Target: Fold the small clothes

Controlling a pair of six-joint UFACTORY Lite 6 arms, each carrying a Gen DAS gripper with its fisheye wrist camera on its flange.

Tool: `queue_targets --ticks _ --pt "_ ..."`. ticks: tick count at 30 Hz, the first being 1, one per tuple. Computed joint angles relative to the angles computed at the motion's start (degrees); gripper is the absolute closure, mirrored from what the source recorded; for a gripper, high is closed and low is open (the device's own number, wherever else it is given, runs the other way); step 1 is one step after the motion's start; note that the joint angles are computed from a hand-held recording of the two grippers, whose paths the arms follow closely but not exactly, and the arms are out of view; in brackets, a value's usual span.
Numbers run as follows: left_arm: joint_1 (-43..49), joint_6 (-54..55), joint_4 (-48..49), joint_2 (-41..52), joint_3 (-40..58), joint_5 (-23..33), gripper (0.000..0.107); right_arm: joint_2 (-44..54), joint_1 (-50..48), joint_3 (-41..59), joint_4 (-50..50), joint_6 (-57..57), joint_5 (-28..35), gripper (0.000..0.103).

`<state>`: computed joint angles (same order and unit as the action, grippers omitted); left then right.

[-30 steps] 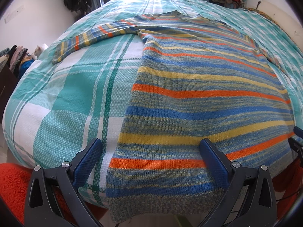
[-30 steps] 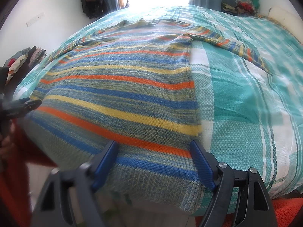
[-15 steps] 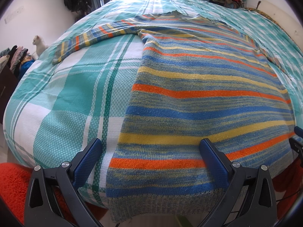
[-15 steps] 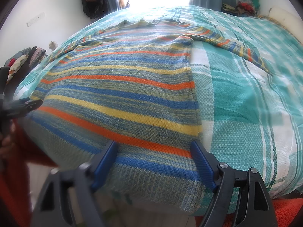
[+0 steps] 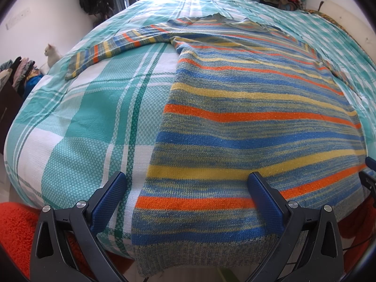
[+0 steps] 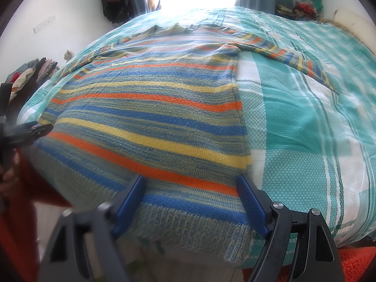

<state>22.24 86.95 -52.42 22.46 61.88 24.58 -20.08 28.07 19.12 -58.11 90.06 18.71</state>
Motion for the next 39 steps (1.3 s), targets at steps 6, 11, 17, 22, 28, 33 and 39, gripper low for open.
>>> queue_targets --ticks 6,11,17,22,28,33,39 --pt "0.0 0.1 -0.1 0.0 0.0 0.0 0.005 0.0 0.1 -0.1 -0.1 0.2 0.0 0.023" --pt "0.1 0.3 -0.4 0.0 0.0 0.1 0.004 0.0 0.1 0.3 0.1 0.2 0.0 0.023" --pt "0.1 -0.2 0.0 0.2 0.5 0.5 0.004 -3.2 0.8 0.7 3.5 -2.7 1.7 0.023" --pt "0.0 -1.0 0.5 0.1 0.6 0.4 0.004 -11.6 7.1 -1.0 -2.1 5.6 12.0 0.023" --pt "-0.1 -1.2 0.6 0.2 0.7 0.1 0.004 -15.3 9.0 -1.1 -5.5 8.8 16.9 0.020" --pt "-0.2 -0.5 -0.1 0.2 0.4 -0.1 0.004 -16.2 8.4 -1.5 -4.7 7.3 16.3 0.020" --pt "-0.1 -0.4 -0.2 0.1 0.4 -0.2 0.004 -18.9 9.2 -2.7 -5.1 8.5 18.3 0.020"
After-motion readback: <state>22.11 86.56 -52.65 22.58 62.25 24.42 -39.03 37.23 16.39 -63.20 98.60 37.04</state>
